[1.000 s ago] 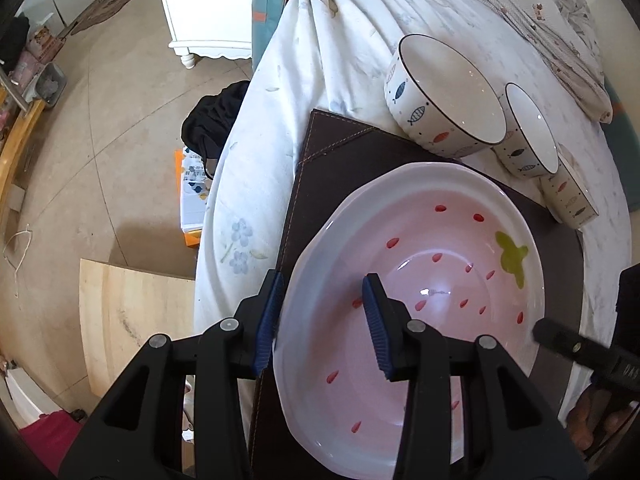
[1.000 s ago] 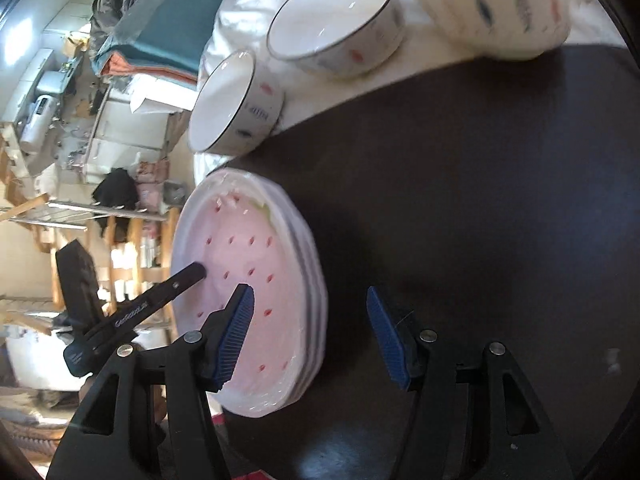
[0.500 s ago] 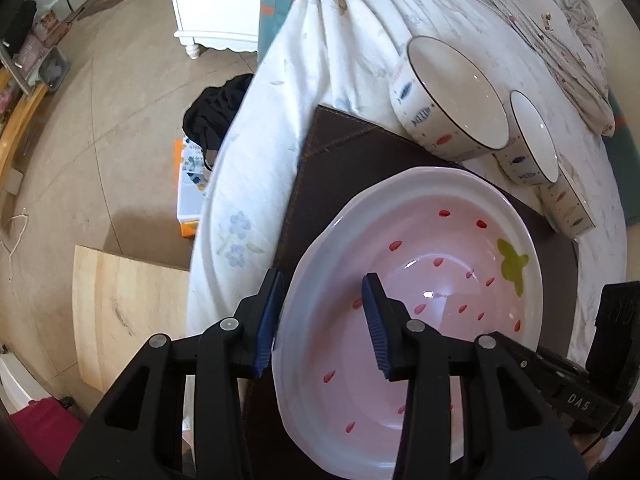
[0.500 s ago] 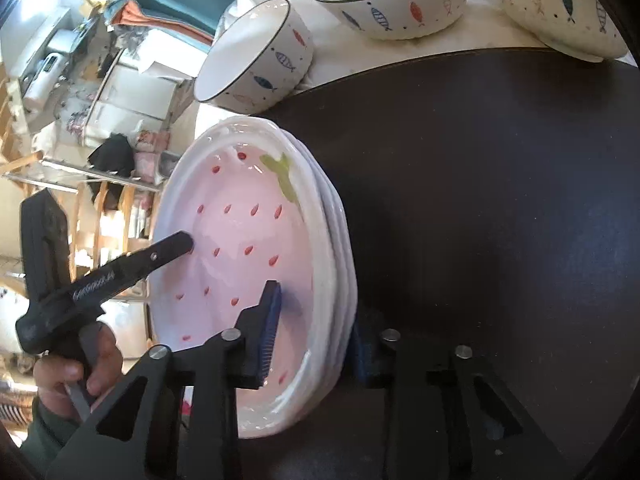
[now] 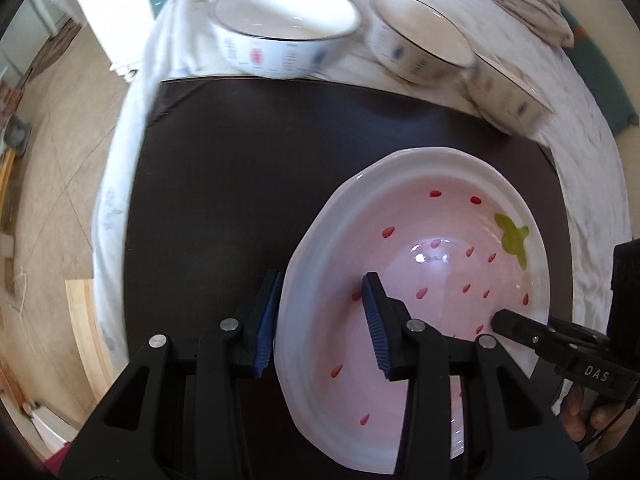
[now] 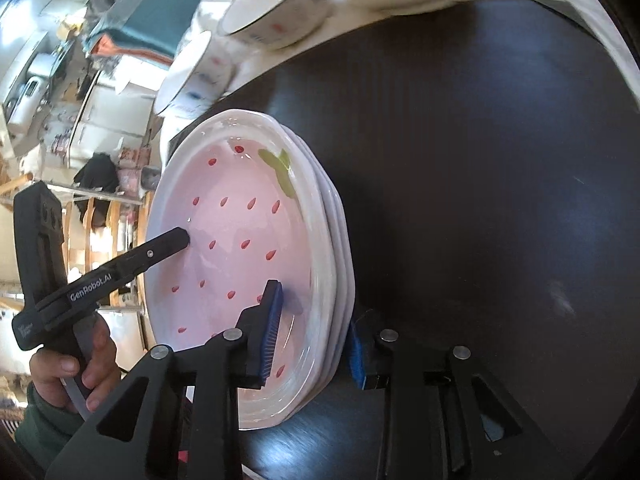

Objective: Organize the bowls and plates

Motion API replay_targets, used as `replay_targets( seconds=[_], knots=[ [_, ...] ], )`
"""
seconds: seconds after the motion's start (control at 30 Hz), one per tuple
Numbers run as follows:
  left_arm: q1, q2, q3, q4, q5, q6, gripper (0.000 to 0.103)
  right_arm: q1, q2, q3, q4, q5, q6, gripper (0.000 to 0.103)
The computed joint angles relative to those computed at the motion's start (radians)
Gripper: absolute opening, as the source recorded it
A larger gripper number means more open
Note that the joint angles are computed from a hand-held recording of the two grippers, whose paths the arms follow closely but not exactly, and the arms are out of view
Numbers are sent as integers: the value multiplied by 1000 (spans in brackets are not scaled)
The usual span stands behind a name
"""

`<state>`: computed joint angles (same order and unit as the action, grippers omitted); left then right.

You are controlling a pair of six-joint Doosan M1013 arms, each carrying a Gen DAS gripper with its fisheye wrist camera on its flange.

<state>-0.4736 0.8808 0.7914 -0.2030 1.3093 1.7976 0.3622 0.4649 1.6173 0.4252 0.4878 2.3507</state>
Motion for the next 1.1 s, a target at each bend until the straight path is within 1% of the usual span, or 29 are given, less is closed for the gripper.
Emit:
replay_targets(
  seconds=[0.03, 0.17, 0.33, 0.47, 0.57, 0.63, 0.67, 0.73, 0.8, 0.87, 0.9, 0.93, 1.0, 1.03, 1.1],
  knots=[
    [-2, -1, 2, -2, 5, 0, 36, 2, -8, 10, -14, -1, 17, 32],
    [-9, -11, 19, -16, 26, 24, 36, 1, -25, 29, -9, 17, 12, 33],
    [-22, -38, 68, -14, 6, 77, 36, 6, -40, 44, -68, 34, 87, 35],
    [-18, -34, 61, -47, 41, 124, 36, 2, -44, 39, -101, 68, 118, 36],
    [-19, -50, 93, -47, 0, 136, 36, 2, -56, 60, -109, 59, 142, 36],
    [-17, -50, 93, -53, 0, 122, 36, 4, -57, 63, -114, 54, 147, 37],
    [-17, -50, 91, -51, 4, 119, 36, 6, -54, 57, -125, 62, 153, 39],
    [-17, -60, 103, -47, -9, 129, 37, 14, -49, 42, -175, 85, 192, 41],
    [-21, -74, 121, -10, -50, 127, 37, 23, -48, 30, -230, 117, 234, 41],
    [-23, -84, 129, 13, -66, 121, 43, 33, -50, 16, -311, 145, 297, 41],
    [-20, -90, 136, 11, -73, 124, 50, 37, -51, 11, -344, 157, 326, 41],
    [-18, -99, 148, 8, -87, 129, 55, 42, -56, 10, -386, 166, 367, 41],
    [-18, -126, 184, 23, -140, 130, 59, 55, -66, 0, -477, 198, 449, 41],
    [-18, -137, 200, 30, -162, 127, 60, 65, -71, -10, -532, 226, 492, 42],
    [-15, -158, 229, 32, -197, 121, 61, 79, -81, -18, -598, 252, 536, 42]
  ],
)
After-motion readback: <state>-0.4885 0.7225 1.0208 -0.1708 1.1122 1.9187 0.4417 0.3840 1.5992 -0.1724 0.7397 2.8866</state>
